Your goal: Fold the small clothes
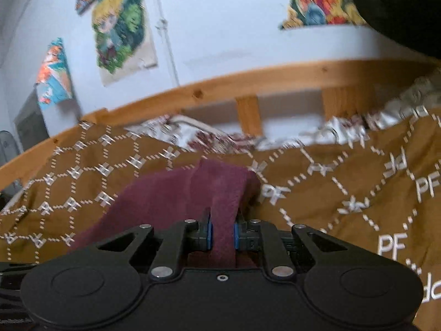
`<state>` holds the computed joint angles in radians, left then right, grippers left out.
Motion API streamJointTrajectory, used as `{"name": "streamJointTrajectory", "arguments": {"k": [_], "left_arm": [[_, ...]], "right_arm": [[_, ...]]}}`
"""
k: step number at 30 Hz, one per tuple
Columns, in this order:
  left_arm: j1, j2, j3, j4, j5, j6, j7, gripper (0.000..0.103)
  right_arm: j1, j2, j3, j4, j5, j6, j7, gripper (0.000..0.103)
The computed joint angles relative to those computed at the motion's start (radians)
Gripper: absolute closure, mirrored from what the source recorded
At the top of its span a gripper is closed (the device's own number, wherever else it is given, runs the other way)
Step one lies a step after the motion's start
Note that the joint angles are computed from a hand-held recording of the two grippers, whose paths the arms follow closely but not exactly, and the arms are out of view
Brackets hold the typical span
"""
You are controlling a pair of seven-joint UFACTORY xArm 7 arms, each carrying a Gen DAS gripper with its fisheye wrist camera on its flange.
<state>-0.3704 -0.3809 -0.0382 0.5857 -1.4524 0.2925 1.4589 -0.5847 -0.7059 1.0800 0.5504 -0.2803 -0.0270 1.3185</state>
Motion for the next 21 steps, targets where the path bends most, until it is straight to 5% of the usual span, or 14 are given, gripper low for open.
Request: {"name": "streamJointTrajectory", "arguments": {"k": [6,13,18,21], "left_arm": [[0.006,0.008,-0.021,0.002,0.191,-0.030,-0.241,0.048],[0.018,-0.050,-0.028,-0.030,0.428,-0.029,-0.511,0.021],[-0.024,-0.135,-0.014,-0.082,0.489,-0.090,-0.590,0.002],[-0.067,-0.194,-0.010,-0.129,0.501,-0.164,-0.622,0.001]], "right_arm": [[0.039,-0.003,-0.034,-0.009,-0.014,0.073,0.016,0.069],[0.122,-0.069,-0.094,-0.034,-0.045,0.108,0.043,0.031],[0.244,-0.142,-0.153,-0.063,-0.066,0.165,0.045,0.014],[0.345,-0.192,-0.203,-0.084,-0.079,0.217,0.033,0.006]]}}
